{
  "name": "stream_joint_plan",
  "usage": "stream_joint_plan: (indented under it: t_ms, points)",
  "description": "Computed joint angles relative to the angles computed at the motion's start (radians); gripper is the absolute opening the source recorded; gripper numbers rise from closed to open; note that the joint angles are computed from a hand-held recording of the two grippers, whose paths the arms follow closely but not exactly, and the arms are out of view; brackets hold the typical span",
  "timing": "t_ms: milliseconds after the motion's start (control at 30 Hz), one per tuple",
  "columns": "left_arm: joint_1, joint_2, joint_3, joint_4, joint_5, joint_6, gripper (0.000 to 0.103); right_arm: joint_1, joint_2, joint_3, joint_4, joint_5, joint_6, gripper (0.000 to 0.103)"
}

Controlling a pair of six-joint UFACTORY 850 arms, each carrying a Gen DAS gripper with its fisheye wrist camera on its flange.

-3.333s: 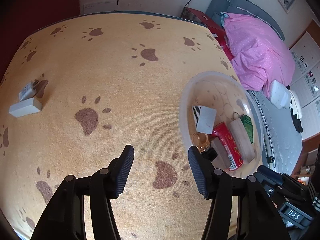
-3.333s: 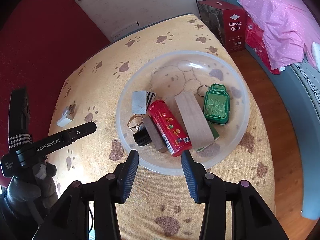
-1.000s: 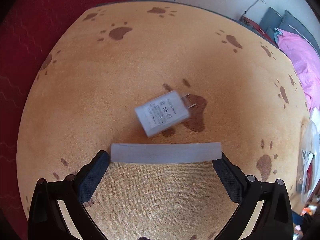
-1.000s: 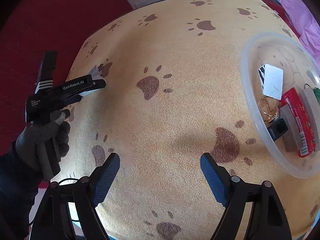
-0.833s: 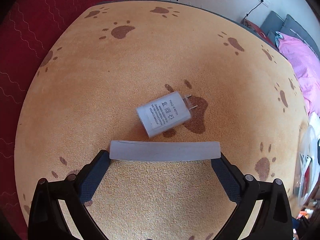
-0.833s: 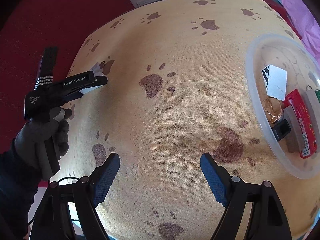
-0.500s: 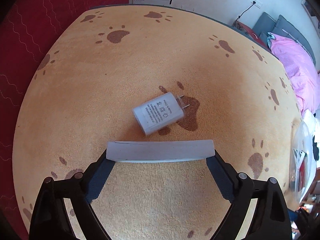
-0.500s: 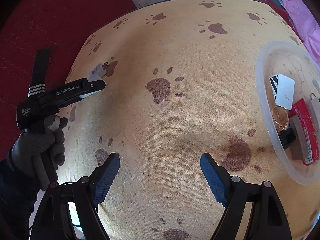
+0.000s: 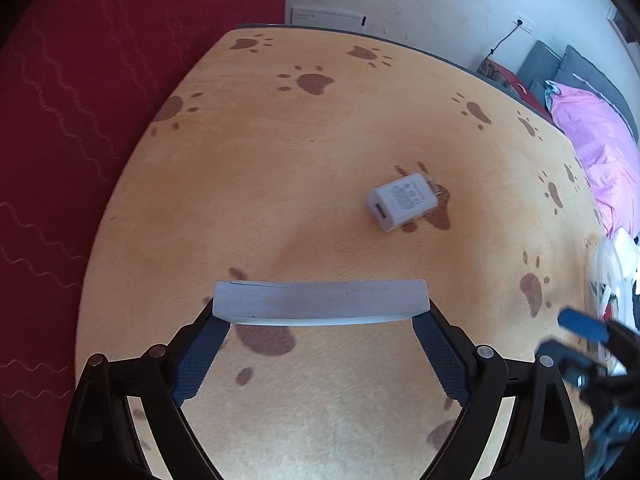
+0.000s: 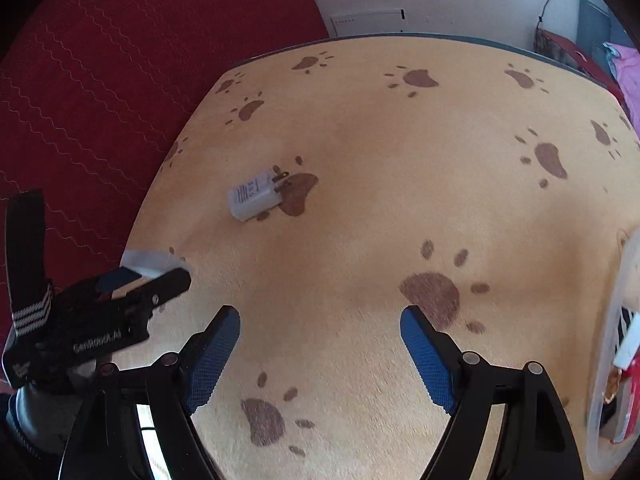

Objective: Organize rigid objects
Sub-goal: 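Grasp the white phone charger with the right gripper while the left gripper holds the white block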

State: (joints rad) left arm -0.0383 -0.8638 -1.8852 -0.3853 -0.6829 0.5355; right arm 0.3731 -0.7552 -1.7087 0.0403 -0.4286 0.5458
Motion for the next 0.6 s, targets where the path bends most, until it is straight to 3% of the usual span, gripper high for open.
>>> stream_joint_plan:
  t_ms: [167,600]
  points:
    - [0.027,0.032,0.043,0.000,0.019,0.022,0.092,0.003,-0.131,-0.214,-0.026,-0.077,-0.046,0.086]
    - [0.073,0.046,0.062,-0.039,-0.009,0.070,0.092,0.005,-0.501,-0.822,-0.077,-0.396,-0.090,0.086]
